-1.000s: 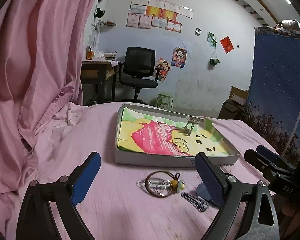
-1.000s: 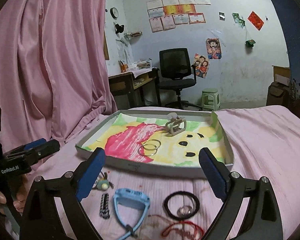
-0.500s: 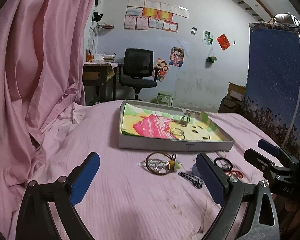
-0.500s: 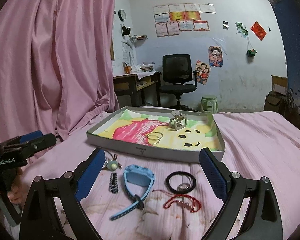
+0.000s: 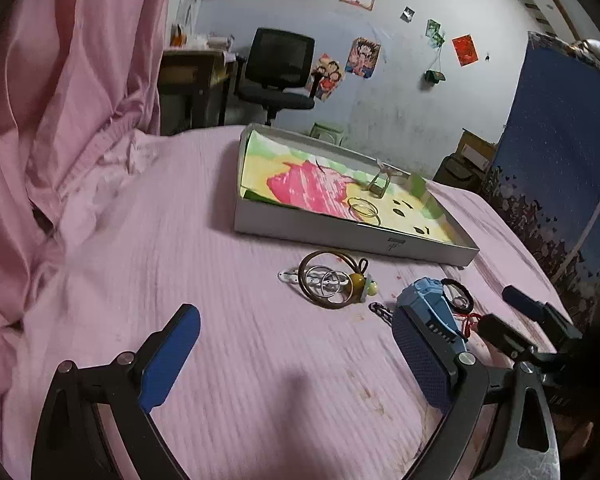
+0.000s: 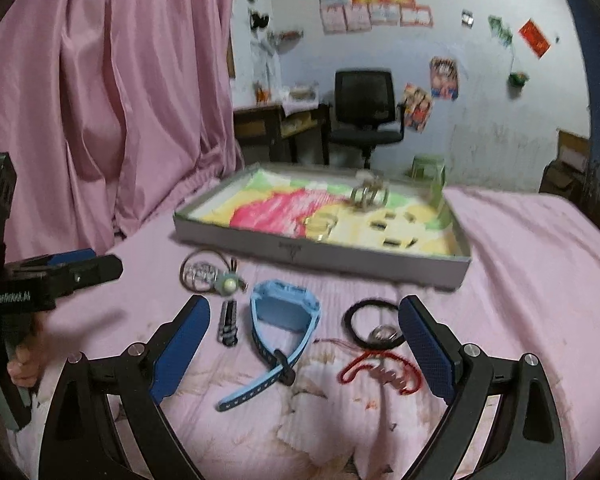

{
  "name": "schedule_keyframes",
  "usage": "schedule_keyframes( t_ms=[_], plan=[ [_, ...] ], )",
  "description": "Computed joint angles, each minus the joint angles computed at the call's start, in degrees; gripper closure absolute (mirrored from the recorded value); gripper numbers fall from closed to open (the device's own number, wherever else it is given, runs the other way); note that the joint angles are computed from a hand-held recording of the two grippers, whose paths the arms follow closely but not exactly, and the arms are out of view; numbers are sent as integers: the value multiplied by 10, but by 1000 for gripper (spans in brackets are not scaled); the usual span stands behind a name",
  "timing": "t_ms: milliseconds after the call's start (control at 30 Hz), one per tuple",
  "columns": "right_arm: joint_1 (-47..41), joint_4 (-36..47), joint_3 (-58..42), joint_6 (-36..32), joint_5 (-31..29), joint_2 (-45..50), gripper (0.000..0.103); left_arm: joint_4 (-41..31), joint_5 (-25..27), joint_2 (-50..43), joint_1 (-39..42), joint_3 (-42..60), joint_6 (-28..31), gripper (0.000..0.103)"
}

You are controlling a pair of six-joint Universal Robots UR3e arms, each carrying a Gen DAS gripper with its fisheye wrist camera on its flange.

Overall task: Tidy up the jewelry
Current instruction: 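Withdraw both open tools from the tray back toward the remaining jewelry, then grasp the blue smartwatch with the right tool while the left tool grasps the yellow-bead keyring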

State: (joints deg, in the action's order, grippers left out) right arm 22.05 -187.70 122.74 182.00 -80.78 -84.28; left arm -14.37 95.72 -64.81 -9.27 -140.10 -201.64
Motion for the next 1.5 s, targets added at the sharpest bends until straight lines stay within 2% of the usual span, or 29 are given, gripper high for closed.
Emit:
schedule_keyframes(
  t_ms=[133,200,300,433,567,733,900,1000,1267,1400,1500],
  plan=[
    [1,39,-22,-6,9,13,11,-20,-62,-8,41,6,21,27],
    [3,61,-35,-12,13,21,12,-30,-94,-17,60,11,29,40],
    [10,102,-63,-19,13,36,29,-46,-143,-31,90,19,46,51],
    [12,139,-90,-25,20,55,48,-61,-184,-61,118,36,52,59],
    [7,162,-104,-26,34,66,51,-53,-216,-80,144,35,49,68],
    [2,177,-116,-25,47,77,59,-44,-243,-106,162,42,52,75],
    [1,189,-127,-25,55,85,63,-40,-251,-124,166,47,45,93],
    [2,193,-130,-26,56,89,65,-42,-257,-118,173,41,48,99],
    [8,193,-126,-16,38,87,73,-27,-216,-91,134,42,58,100],
    [12,185,-115,-12,30,81,80,-37,-210,-65,120,38,75,100],
    [10,163,-97,-7,31,72,87,-41,-186,-49,99,40,83,100]
  ],
)
